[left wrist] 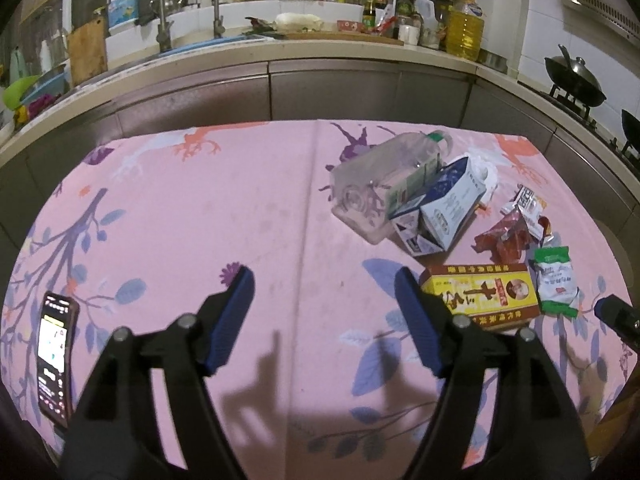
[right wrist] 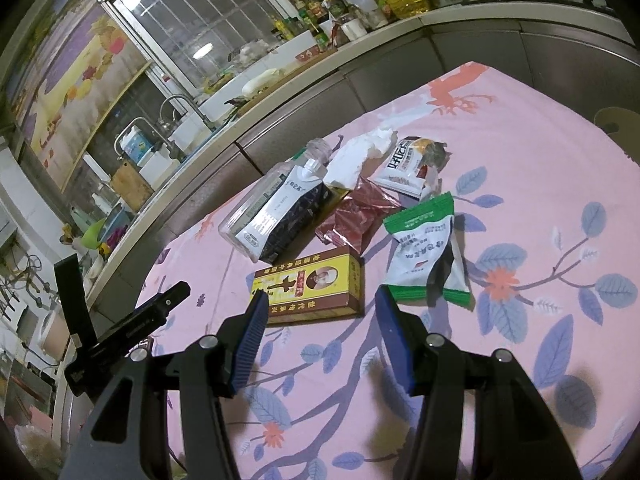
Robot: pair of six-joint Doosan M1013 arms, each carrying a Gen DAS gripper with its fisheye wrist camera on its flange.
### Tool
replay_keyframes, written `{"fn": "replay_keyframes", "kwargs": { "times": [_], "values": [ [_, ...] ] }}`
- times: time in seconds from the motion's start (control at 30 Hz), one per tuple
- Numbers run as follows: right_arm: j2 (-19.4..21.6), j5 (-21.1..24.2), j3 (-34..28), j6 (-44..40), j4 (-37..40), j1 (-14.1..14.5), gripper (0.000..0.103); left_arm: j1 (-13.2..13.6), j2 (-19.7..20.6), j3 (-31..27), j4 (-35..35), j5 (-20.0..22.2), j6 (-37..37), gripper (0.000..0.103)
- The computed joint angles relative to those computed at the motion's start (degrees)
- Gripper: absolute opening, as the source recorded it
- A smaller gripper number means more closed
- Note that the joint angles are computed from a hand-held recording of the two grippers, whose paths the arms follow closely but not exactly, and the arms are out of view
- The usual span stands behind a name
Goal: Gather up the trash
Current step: 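Move the left tool toward the yellow box while the right tool approaches the green packet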
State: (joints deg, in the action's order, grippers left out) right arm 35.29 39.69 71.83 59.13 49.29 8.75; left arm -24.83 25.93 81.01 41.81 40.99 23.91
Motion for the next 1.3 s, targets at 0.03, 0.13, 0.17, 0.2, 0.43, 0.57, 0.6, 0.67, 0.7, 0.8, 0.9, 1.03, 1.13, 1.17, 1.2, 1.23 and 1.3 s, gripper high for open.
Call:
{"fn": "replay_keyframes", "kwargs": {
  "times": [0.03, 0.13, 0.17, 0.2, 0.43, 0.57, 0.6, 0.67, 0.7, 0.8, 0.9, 1.03, 1.13, 1.17, 1.2, 1.23, 1.3],
  "values": [
    [0.0, -0.1, 0.1, 0.0, 0.1, 0.0, 0.054, 0.0, 0.0, 0.0, -0.1, 0.1, 0.1, 0.070],
    [0.0, 0.0, 0.0, -0.1, 0.1, 0.0, 0.054, 0.0, 0.1, -0.1, -0.5, 0.0, 0.5, 0.070],
    [0.1, 0.0, 0.0, -0.1, 0.1, 0.0, 0.054, 0.0, 0.1, -0.1, -0.7, 0.0, 0.6, 0.070],
    [0.1, 0.0, 0.0, 0.0, 0.2, -0.1, 0.054, 0.0, 0.1, -0.1, -0.7, 0.0, 0.7, 0.070],
    [0.1, 0.1, 0.1, -0.1, 0.9, -0.5, 0.054, -0.1, 0.2, -0.4, -1.7, 0.1, 1.5, 0.070],
    [0.1, 0.2, 0.1, -0.2, 1.0, -0.5, 0.054, -0.1, 0.3, -0.4, -1.6, 0.2, 1.4, 0.070],
    [0.2, 0.2, 0.1, -0.2, 1.0, -0.5, 0.054, -0.1, 0.3, -0.4, -1.7, 0.2, 1.5, 0.070],
    [0.2, 0.2, 0.1, -0.1, 0.9, -0.5, 0.054, -0.1, 0.3, -0.4, -1.9, 0.2, 1.6, 0.070],
    [0.2, 0.3, 0.1, 0.0, 0.8, -0.5, 0.054, -0.1, 0.4, -0.5, -2.0, 0.2, 1.7, 0.070],
    [0.1, 0.3, 0.3, 0.0, 0.9, -0.6, 0.054, -0.1, 0.5, -0.5, -2.6, 0.3, 2.0, 0.070],
    [0.1, 0.2, 0.4, -0.1, 1.1, -0.6, 0.054, 0.0, 0.5, -0.6, -3.2, 0.3, 2.3, 0.070],
    [0.2, 0.4, 0.3, -0.1, 1.0, -0.6, 0.054, 0.0, 0.5, -0.5, -3.1, 0.2, 2.3, 0.070],
    [0.2, 0.5, 0.2, 0.0, 0.9, -0.7, 0.054, 0.0, 0.5, -0.6, -3.4, 0.3, 2.5, 0.070],
    [0.2, 0.5, 0.2, 0.0, 0.9, -0.7, 0.054, 0.0, 0.5, -0.6, -3.5, 0.4, 2.5, 0.070],
    [0.3, 0.5, 0.1, 0.0, 0.9, -0.7, 0.054, 0.1, 0.6, -0.6, -3.7, 0.3, 2.6, 0.070],
    [0.3, 0.5, 0.2, -0.1, 1.0, -0.7, 0.054, 0.1, 0.6, -0.6, -3.9, 0.3, 2.7, 0.070],
    [0.3, 0.4, 0.2, -0.1, 1.0, -0.7, 0.054, 0.1, 0.6, -0.6, -4.2, 0.3, 2.8, 0.070]
  ]
}}
